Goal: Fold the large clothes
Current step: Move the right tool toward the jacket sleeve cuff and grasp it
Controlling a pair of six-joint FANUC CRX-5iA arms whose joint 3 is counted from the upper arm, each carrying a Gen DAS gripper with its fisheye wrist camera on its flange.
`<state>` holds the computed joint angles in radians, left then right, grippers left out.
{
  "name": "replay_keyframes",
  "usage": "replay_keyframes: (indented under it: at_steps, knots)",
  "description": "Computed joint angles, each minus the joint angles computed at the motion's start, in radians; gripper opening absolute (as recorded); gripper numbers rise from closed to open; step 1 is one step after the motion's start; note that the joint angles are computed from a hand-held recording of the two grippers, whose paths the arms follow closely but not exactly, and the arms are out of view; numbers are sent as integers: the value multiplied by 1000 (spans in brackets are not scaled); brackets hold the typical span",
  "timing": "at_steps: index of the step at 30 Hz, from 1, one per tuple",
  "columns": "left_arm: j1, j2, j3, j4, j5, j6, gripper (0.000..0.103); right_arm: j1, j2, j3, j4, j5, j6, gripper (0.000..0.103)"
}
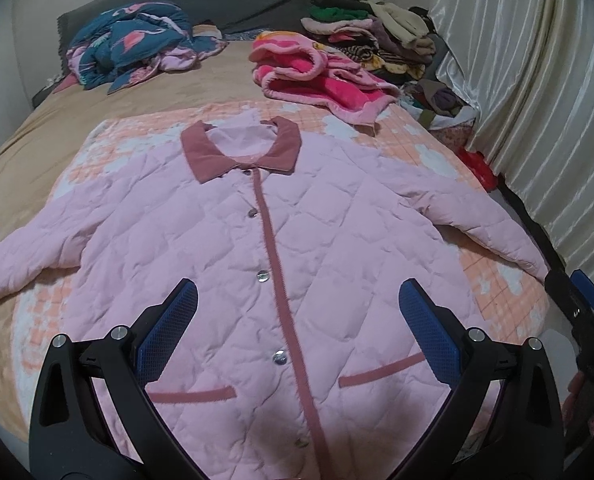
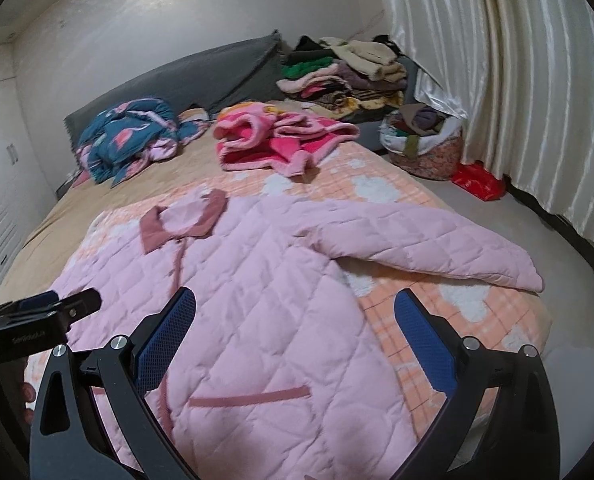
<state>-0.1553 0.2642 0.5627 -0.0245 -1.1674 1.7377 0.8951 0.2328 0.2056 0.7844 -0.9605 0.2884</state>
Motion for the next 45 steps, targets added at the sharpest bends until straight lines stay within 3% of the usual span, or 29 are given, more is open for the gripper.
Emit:
replay_keyframes:
  at_steps: [23, 37, 45]
  knots:
    - [-107, 263, 306, -50, -126, 4, 94, -212, -44, -149, -60, -9, -252, 99]
    - [-161, 459, 573, -84, -269, 1, 94, -356, 1, -170, -136, 12, -397, 99]
    - [-162, 497, 606, -83, -295, -2, 94, -453, 29, -158, -264, 76, -458, 99]
